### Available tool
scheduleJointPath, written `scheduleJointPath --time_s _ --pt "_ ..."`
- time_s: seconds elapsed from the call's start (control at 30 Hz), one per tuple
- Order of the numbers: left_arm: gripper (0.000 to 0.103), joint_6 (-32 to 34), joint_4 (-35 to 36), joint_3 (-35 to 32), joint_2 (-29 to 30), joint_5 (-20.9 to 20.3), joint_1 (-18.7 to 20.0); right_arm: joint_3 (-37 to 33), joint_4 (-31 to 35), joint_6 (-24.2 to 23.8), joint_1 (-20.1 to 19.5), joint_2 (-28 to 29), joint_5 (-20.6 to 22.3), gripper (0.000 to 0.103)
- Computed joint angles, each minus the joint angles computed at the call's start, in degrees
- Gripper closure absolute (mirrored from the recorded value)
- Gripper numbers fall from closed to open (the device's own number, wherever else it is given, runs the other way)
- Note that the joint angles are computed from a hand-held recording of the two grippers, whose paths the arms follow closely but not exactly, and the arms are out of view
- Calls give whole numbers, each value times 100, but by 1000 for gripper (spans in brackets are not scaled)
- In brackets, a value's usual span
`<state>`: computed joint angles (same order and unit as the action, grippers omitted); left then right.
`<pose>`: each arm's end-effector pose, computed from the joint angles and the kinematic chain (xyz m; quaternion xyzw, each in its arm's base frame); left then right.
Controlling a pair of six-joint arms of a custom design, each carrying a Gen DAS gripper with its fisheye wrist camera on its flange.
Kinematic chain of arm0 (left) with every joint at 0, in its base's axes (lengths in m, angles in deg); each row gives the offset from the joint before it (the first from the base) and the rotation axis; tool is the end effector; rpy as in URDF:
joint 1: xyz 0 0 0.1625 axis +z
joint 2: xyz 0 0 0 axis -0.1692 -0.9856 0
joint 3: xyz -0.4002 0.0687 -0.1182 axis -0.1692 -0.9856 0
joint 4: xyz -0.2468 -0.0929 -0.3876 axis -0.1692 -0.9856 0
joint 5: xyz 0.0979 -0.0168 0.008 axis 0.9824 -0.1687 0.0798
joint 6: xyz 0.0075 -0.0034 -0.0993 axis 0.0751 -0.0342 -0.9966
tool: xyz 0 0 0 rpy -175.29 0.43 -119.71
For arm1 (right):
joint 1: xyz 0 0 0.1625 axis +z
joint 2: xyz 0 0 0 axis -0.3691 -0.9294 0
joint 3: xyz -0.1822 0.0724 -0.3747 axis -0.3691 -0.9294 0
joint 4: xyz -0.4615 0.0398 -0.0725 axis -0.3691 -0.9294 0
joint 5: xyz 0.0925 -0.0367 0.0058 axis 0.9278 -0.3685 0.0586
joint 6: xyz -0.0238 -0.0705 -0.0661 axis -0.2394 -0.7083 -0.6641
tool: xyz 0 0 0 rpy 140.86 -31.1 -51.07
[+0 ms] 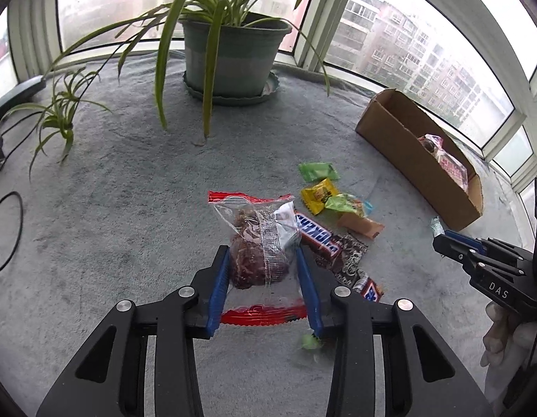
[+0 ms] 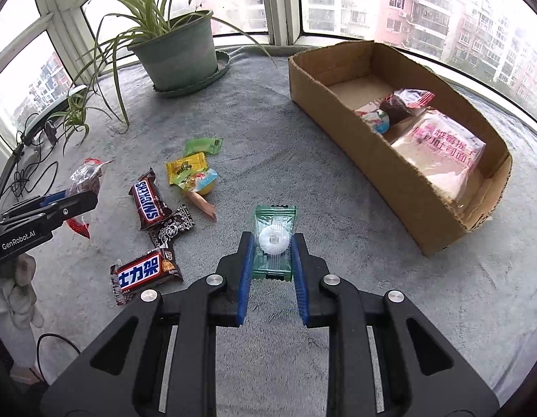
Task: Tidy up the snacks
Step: 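Carry both items to the box and open the left tool to drop the bag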
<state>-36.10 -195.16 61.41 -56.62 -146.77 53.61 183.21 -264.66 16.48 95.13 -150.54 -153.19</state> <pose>-0.3210 -0.5668 -0.0427 0.2347 0.9310 -0.1840 0.2107 -0.0447 -0.4908 0.2983 0.0626 -0.8964 0.2925 0.3271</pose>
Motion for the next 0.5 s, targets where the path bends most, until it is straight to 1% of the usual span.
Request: scheduleJointPath --time_s 0.23,0.5 --pt "66 279 30 -419 206 -252 -98 -60 11 8 -47 -337 138 81" --pt "66 650 65 -1126 659 -462 -151 -313 6 -10 -178 -479 169 81"
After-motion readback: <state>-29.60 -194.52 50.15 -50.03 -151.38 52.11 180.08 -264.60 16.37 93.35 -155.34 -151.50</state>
